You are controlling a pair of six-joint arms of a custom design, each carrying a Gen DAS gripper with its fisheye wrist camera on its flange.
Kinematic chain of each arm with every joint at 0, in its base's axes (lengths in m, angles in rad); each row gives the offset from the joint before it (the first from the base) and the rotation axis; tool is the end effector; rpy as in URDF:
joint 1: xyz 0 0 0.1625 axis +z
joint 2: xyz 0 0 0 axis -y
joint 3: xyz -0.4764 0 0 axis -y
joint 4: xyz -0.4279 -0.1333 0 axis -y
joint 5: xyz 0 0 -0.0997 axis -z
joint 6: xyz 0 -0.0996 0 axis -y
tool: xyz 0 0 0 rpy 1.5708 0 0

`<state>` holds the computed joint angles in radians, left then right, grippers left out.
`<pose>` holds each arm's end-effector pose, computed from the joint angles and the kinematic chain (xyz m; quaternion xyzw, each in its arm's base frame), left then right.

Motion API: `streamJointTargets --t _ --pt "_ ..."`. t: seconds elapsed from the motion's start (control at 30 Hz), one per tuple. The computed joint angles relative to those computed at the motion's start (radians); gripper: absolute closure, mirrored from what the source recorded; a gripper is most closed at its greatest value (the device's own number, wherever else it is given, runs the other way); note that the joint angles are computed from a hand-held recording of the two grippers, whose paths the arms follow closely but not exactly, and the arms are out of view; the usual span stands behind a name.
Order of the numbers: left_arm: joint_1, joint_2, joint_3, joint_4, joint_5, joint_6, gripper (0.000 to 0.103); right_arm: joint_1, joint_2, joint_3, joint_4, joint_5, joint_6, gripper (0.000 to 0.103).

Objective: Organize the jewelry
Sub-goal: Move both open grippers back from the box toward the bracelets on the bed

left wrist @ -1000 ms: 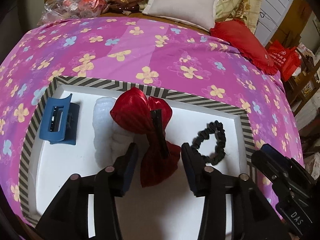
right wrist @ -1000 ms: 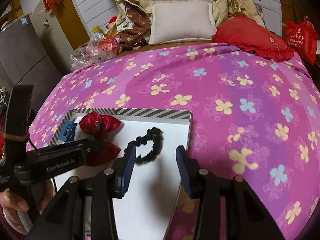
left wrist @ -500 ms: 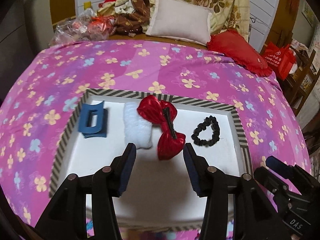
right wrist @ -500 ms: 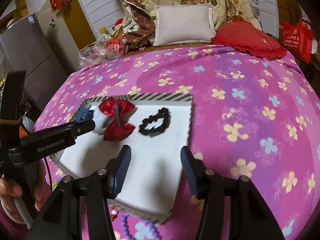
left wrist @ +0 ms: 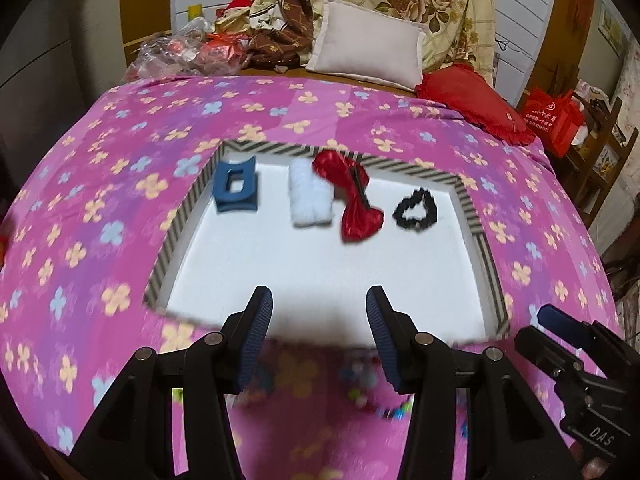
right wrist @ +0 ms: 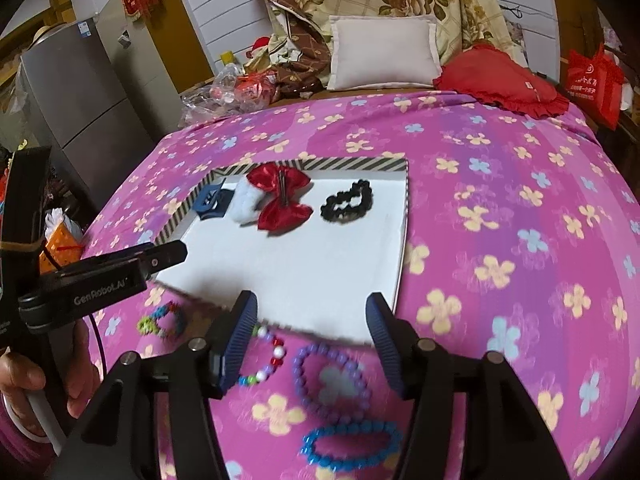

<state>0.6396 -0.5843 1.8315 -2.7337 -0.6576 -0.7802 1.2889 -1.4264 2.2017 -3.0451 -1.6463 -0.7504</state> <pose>-0.3770 -0.5448 -0.0495 0.0862 0.8928 -0.3078 0.3174 -0.0223 -0.5291 0.3226 0.2054 -0.9162 0.2801 0.1997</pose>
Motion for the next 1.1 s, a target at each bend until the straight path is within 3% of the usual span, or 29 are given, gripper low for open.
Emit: streamJointTargets --t 0.33,0.57,1.1 --pt "-0.058 -0.032 0.102 0.055 0.025 -0.125 0.057 -0.026 -0.057 0.109 -0.059 -0.003 -0.004 0.038" --pt "-0.074 -0.038 0.145 0.058 0.0 -0.18 0.057 -0.028 -0.074 0.15 -0.083 -0.012 -0.008 0.037" --pt "-0.113 -0.038 0.195 0.099 0.004 -0.248 0.057 -0.044 -0.085 0.208 -0.119 -0.031 -0.04 0.036"
